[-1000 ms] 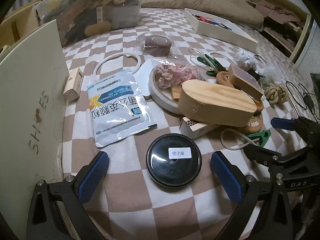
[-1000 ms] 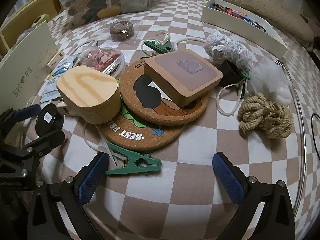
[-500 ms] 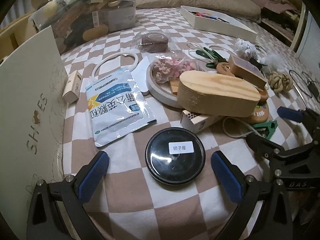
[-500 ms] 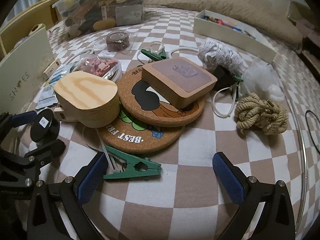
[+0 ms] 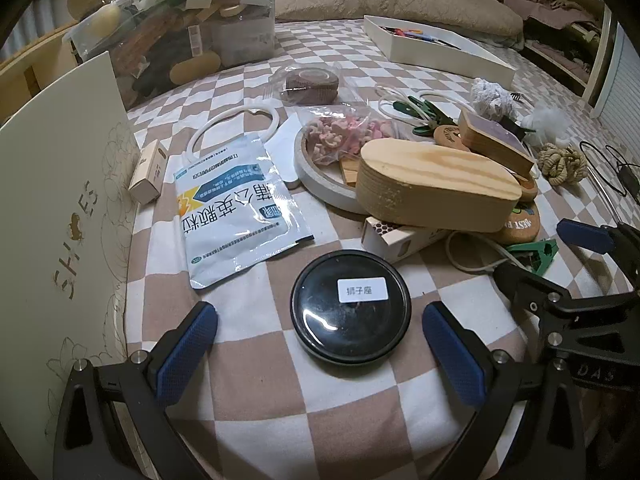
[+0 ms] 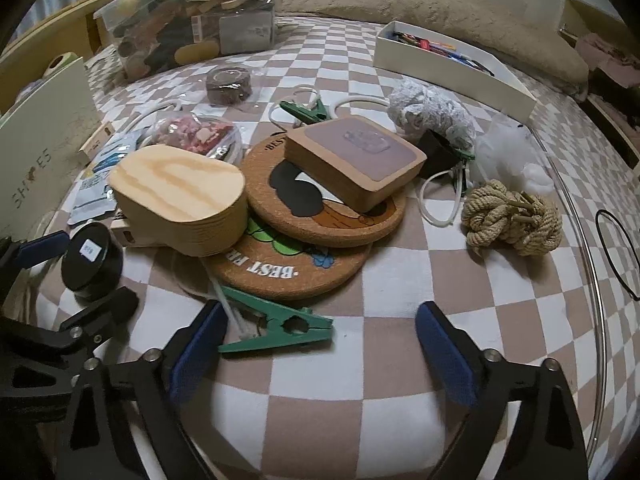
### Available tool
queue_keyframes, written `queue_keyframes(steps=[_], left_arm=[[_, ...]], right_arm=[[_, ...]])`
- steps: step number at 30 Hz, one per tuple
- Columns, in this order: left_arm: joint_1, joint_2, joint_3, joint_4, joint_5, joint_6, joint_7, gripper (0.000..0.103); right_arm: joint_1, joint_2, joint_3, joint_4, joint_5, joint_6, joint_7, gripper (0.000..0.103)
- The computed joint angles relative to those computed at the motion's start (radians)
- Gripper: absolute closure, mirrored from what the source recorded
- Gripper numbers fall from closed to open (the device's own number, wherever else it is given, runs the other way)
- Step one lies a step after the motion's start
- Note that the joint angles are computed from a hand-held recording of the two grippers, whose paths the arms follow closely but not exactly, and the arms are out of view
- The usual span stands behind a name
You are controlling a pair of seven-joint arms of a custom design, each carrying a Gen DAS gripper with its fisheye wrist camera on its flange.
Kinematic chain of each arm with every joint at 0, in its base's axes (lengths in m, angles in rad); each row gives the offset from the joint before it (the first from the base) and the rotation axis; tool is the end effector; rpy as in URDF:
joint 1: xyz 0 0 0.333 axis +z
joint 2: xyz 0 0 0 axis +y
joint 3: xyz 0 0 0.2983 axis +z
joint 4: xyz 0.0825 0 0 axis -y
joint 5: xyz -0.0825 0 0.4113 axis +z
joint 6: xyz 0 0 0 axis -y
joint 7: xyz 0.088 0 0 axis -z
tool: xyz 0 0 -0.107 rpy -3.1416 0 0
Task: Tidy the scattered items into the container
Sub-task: 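Close right tool on green clothespin while left tool approaches black round jar, then lift black jar with left tool while right tool lifts green clothespin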
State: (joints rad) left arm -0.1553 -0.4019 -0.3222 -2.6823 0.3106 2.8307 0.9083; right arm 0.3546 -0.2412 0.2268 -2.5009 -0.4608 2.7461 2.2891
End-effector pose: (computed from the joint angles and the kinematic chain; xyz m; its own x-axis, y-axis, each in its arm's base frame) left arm 0.4001 -0.2185 0.3766 -0.0944 -0.9955 -0.0050 -0.8290 0.0814 -0.5534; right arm 0.4120 0.2915 0.3839 0.2370 -0.9701 0.0524 -0.8158 -0.2281 -0.5314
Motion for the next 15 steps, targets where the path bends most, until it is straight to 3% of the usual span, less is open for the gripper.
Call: queue_keyframes(steps=[7, 8, 15], left_arm=[[0.011, 0.002, -0.012, 0.004, 0.014, -0.002, -0.022, 0.000], [0.012, 0.001, -0.013, 0.004, 0.017, -0.004, -0.027, 0.000], [0.012, 0.007, -0.016, 0.007, 0.033, -0.001, -0.045, 0.000]], right_arm=[[0.022, -0.019, -0.005, -0.019, 0.038, 0.029, -0.056, 0.040], [0.027, -0.025, -0.009, -0.025, 0.050, 0.042, -0.071, 0.053], [0.027, -0.034, -0.011, -0.037, 0.099, 0.063, -0.118, 0.053]])
